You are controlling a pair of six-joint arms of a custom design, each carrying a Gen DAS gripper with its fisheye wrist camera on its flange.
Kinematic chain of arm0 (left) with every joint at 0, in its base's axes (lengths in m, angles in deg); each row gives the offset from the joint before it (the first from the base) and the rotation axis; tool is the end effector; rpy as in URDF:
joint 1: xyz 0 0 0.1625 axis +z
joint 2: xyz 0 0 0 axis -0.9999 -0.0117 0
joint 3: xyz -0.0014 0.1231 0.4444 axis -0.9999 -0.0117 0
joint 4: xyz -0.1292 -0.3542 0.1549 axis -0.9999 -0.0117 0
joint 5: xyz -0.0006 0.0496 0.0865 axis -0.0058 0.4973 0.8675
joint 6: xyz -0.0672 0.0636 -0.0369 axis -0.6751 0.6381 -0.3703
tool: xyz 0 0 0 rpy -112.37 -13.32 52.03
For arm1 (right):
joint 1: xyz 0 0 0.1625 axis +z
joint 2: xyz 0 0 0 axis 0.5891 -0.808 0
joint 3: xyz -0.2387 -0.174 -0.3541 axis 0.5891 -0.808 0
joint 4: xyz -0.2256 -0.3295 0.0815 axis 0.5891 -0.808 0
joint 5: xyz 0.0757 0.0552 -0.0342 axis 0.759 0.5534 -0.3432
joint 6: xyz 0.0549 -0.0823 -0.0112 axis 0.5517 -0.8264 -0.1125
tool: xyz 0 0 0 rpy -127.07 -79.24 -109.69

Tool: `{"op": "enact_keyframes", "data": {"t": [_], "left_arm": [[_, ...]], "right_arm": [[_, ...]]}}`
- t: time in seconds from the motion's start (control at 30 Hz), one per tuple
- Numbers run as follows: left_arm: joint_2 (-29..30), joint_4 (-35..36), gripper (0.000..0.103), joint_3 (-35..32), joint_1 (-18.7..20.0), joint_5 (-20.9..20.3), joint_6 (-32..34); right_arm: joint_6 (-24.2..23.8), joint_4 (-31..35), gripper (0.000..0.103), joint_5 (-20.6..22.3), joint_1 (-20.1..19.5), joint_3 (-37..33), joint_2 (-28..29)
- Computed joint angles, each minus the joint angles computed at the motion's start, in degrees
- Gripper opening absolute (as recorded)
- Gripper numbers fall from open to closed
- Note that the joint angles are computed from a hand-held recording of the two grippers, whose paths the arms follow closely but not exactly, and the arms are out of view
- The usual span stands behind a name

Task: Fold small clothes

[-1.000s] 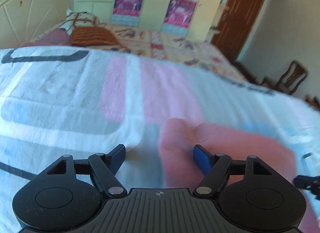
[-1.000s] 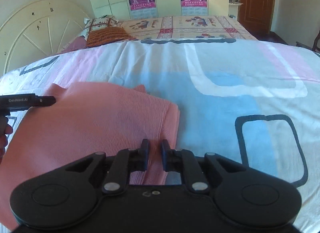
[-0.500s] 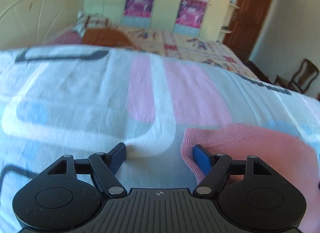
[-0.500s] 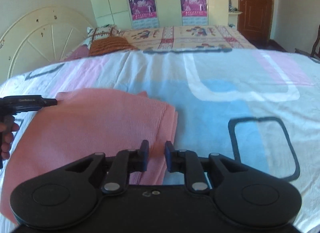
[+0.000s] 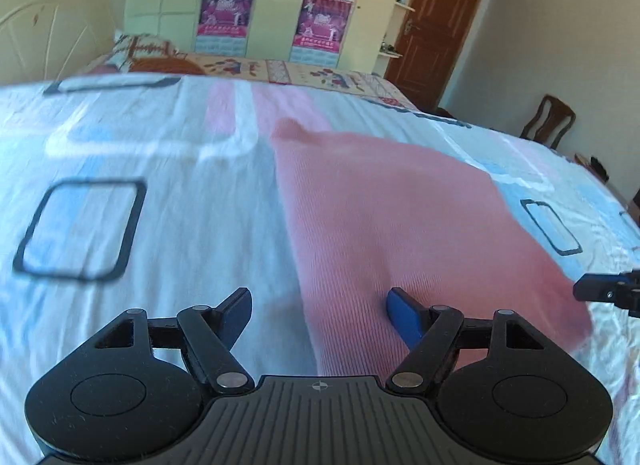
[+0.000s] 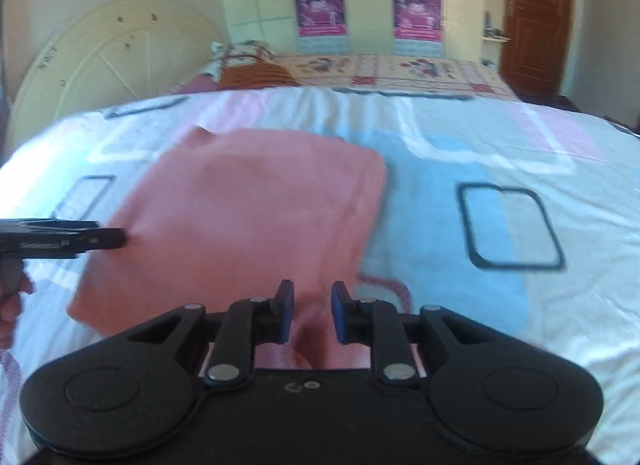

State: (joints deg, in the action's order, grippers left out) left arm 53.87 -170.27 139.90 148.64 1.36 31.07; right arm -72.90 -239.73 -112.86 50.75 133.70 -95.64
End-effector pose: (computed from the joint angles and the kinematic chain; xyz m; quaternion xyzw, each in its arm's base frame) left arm -0.2659 -0.8429 0.0920 0.0891 0.8856 -0.3839 0.2459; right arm 0.0613 -0.8127 0.3183 0.2770 -0.8843 0.2712 0.2603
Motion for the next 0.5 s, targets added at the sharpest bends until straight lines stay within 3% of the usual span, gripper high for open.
{"op": "enact_keyframes", "data": {"t": [0.13,0.17,0.2,0.23,0.3,0.4,0.5], "left_arm": [[-0.95,1.06,0.074,2.18,-0.23,2.03,-0.23],[-0.86,2.04,0.074,1.86,-0.12,2.35,-0.55],[-0.63,2.94,0.075,1.33,-0.03,2.92,-0.31],[-0.41,3.04,0.077,1.20,-0.13,3.90,0.60],[-0.12,3.37,0.078,1.10,-0.27,4.71,1.30],[-1.14,3.02,0.079,2.96,-0.05,4.13,-0.30],[-2.55,2.36,0.079,4.91,-1.27,6.38,-0.80]], "right_arm": [[9.48,6.07,0.028,5.62,-1.88,-0.28,-1.23],[10.84,6.94,0.020,6.38,-2.25,-0.69,-0.90],[12.21,7.53,0.005,6.85,-2.76,-1.01,-0.53],[15.39,8.24,0.004,6.05,-3.24,-1.66,-0.07],[24.24,9.98,0.003,10.68,-5.67,-0.19,-1.58],[23.61,7.94,0.000,11.64,-6.43,2.41,-2.37],[21.86,8.38,0.006,7.64,-4.60,1.24,-2.04]]}}
